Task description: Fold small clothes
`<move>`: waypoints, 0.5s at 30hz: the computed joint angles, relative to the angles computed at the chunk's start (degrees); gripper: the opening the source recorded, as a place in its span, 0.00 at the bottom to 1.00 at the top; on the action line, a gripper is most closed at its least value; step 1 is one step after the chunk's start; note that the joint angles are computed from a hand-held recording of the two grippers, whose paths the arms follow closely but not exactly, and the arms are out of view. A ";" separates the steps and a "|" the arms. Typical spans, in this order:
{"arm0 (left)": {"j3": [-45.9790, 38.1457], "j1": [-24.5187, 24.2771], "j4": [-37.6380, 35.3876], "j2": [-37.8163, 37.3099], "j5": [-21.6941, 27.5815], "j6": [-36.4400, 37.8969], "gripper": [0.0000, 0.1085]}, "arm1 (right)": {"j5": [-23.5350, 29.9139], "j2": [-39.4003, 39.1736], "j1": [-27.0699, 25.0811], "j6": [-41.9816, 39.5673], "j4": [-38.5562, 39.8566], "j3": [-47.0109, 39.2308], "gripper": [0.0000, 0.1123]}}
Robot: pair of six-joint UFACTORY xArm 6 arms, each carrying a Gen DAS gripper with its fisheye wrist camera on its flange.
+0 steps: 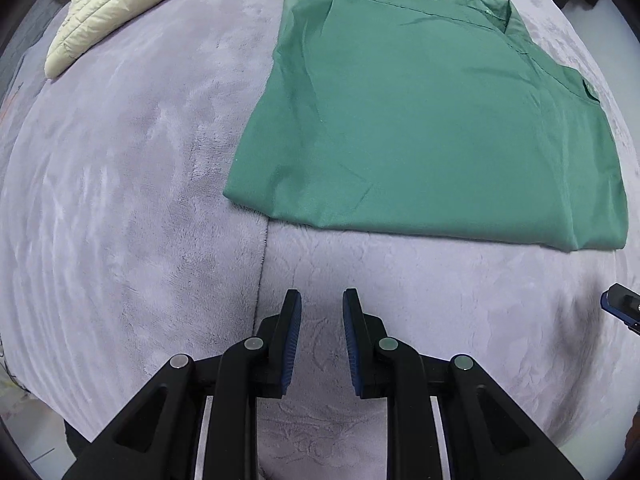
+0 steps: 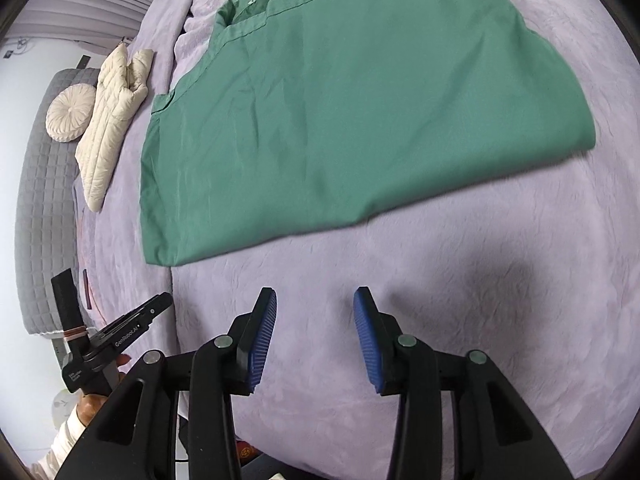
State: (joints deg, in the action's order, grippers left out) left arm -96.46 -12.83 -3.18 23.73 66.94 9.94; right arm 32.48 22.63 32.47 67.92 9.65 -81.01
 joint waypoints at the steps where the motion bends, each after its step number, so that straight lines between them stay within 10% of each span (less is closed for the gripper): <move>1: -0.25 -0.69 -0.36 0.57 -0.37 -0.50 0.21 | 0.56 0.37 0.18 0.12 -0.10 -0.74 0.46; 2: -0.35 -0.59 -0.64 0.67 -0.32 -0.25 0.22 | 1.16 0.66 0.34 0.24 -0.30 -1.44 0.49; 4: 1.71 -0.75 -0.58 -0.89 -0.80 -0.76 0.95 | 2.71 1.44 0.52 0.57 -1.15 -3.21 0.52; 15: 2.32 -0.78 3.46 -3.27 -1.60 -2.11 0.94 | 9.93 4.30 1.44 7.13 -9.55 -10.10 0.75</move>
State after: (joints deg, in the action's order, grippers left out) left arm -94.15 -13.61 0.28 20.46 65.34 7.83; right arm 42.41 26.93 33.91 75.05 0.10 -91.11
